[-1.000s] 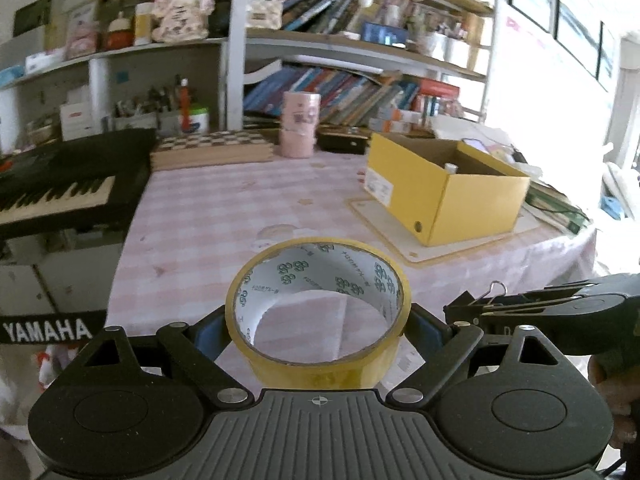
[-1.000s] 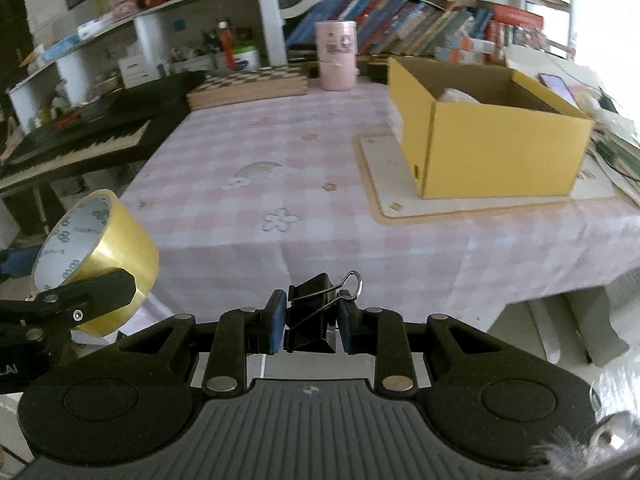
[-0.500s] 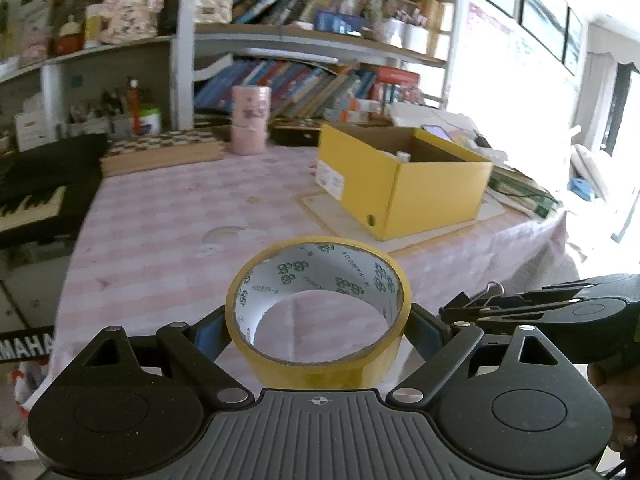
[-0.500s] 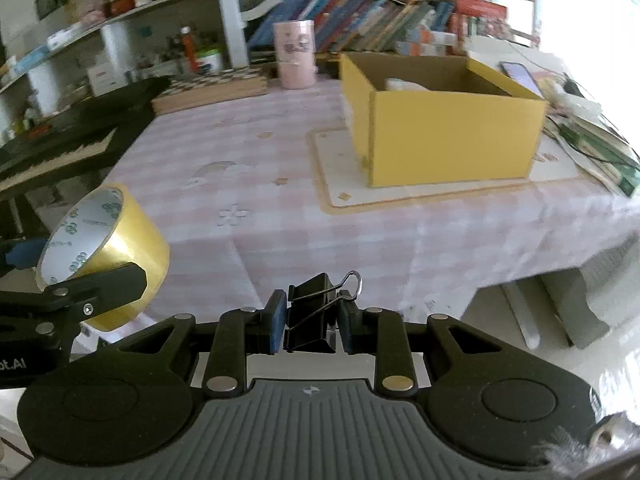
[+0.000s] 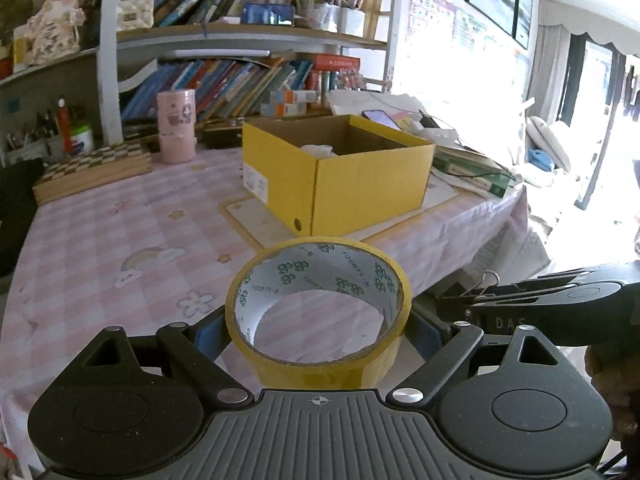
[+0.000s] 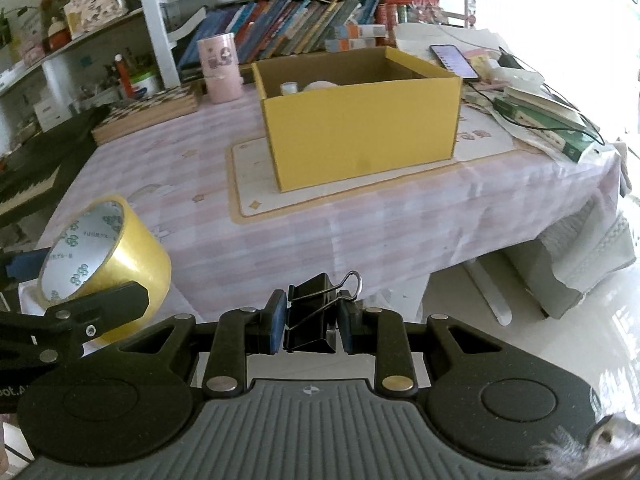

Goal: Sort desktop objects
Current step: 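Carry the tape roll and binder clip with both tools over to the yellow box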

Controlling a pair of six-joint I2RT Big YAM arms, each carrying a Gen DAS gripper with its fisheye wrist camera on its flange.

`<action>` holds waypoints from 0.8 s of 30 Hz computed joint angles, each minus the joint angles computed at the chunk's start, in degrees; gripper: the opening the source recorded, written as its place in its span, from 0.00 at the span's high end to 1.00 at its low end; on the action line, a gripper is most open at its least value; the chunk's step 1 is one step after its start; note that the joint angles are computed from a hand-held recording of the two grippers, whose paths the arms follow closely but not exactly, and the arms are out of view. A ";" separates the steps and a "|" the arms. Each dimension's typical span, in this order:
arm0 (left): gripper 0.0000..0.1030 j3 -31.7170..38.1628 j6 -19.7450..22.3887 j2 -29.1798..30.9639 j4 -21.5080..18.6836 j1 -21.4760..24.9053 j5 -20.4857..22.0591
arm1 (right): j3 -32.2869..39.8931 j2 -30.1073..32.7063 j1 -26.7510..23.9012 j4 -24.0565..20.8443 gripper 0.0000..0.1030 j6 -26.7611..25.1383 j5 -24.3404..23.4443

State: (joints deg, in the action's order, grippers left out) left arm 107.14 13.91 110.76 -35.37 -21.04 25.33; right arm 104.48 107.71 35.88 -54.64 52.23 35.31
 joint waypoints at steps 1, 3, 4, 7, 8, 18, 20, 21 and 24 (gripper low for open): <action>0.11 0.41 -0.05 0.24 -0.14 -0.20 -0.09 | -0.07 -0.08 -0.21 -0.03 0.76 -0.03 -0.12; 0.11 1.06 -0.13 0.67 -0.30 -0.69 -0.32 | -0.83 -0.64 -0.62 0.21 0.76 -0.23 -0.38; 0.11 1.28 -0.18 0.81 -0.37 -0.93 -0.45 | -1.09 -0.86 -0.84 0.31 0.76 -0.43 -0.51; 0.11 2.69 -0.28 1.69 -1.10 -1.60 -0.88 | -1.93 -1.48 -1.62 0.80 0.76 -1.19 -0.93; 0.11 2.83 -0.33 1.80 -1.16 -1.87 -1.05 | -2.30 -1.72 -1.97 1.03 0.76 -1.50 -1.25; 0.11 8.30 -1.64 5.39 -3.71 -5.01 -3.08 | -6.67 -4.44 -5.73 3.63 0.76 -5.27 -4.83; 0.11 9.95 -1.70 6.44 -4.54 -5.77 -3.40 | -7.88 -5.16 -6.60 4.27 0.76 -5.76 -5.45; 0.11 10.69 -1.71 6.92 -4.90 -6.12 -3.54 | -8.52 -5.56 -7.11 4.63 0.76 -6.07 -5.78; 0.11 13.49 -1.83 8.67 -6.03 -7.26 -4.09 | -10.18 -6.60 -8.64 5.77 0.76 -7.25 -6.76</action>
State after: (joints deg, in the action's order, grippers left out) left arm 120.63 12.08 119.43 -41.39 -28.30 21.24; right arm 94.31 101.12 27.24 -48.87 44.98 28.55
